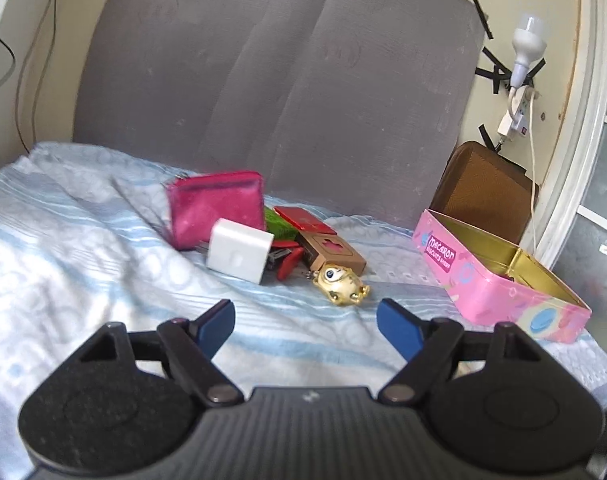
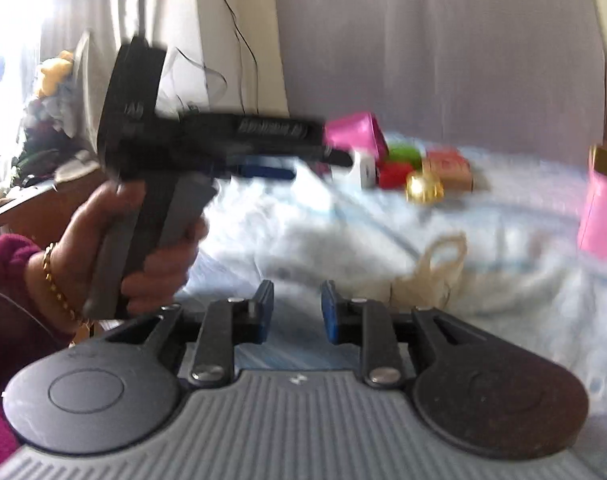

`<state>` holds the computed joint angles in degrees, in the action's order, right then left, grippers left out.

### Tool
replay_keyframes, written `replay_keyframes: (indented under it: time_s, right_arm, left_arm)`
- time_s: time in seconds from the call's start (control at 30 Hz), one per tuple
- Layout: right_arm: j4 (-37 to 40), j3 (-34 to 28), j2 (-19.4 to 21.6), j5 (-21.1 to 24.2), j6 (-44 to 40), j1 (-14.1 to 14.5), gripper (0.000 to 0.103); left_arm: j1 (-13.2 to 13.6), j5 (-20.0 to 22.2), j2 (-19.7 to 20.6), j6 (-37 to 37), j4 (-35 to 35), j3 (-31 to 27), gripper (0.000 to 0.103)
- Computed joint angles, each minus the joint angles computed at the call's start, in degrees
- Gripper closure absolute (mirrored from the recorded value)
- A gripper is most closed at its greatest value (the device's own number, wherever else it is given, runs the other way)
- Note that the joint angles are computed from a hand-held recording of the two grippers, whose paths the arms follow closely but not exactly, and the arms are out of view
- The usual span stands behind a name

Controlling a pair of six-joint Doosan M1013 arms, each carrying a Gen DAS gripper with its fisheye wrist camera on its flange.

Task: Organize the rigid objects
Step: 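Carry the ribbon clip into the pink tin and release it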

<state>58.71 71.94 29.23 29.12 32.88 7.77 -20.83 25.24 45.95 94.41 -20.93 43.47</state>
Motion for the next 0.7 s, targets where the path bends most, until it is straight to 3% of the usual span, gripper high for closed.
replay_keyframes:
  time_s: [0.13, 0.3, 0.37, 0.43, 0.57, 0.63, 0.7]
  right_arm:
    - [4.5, 1.7, -0.9, -5.6, 0.3, -1.4, 0.075]
    - [-1.2, 2.6, -1.1, -8.3, 7.4, -2.0, 0.073]
    - [-3.2, 2.5, -0.9, -7.7, 8.6, -1.9, 0.073]
    - [-4.5, 2.4, -0.8, -6.7, 8.5, -1.7, 0.073]
    - [-11.7, 2.6, -0.9, -7.2, 10.3, -0.9, 0.073]
    - [-17.5, 2.2, -0.5, -7.5, 15.4, -0.5, 0.076]
    - [-22.1, 1.7, -0.1, -7.3, 20.5, -0.5, 0.096]
  left_arm:
    - [0.1, -0.6, -3.1, 7.1, -5.2, 4.9, 0.023]
    - [-0.8, 3.5, -3.6, 19.9, -11.8, 5.5, 0.031]
    - [-1.7, 4.8, -3.1, 22.6, -10.3, 4.5, 0.036]
    - [-2.5, 5.6, -2.5, 23.1, -6.3, 3.5, 0.046]
    - [-3.2, 9.2, -1.3, 25.8, -4.2, 1.9, 0.054]
    - [-3.6, 11.4, -0.1, 24.9, -1.6, 0.0, 0.070]
    - [-3.7, 14.7, 1.3, 25.1, -1.3, -2.5, 0.084]
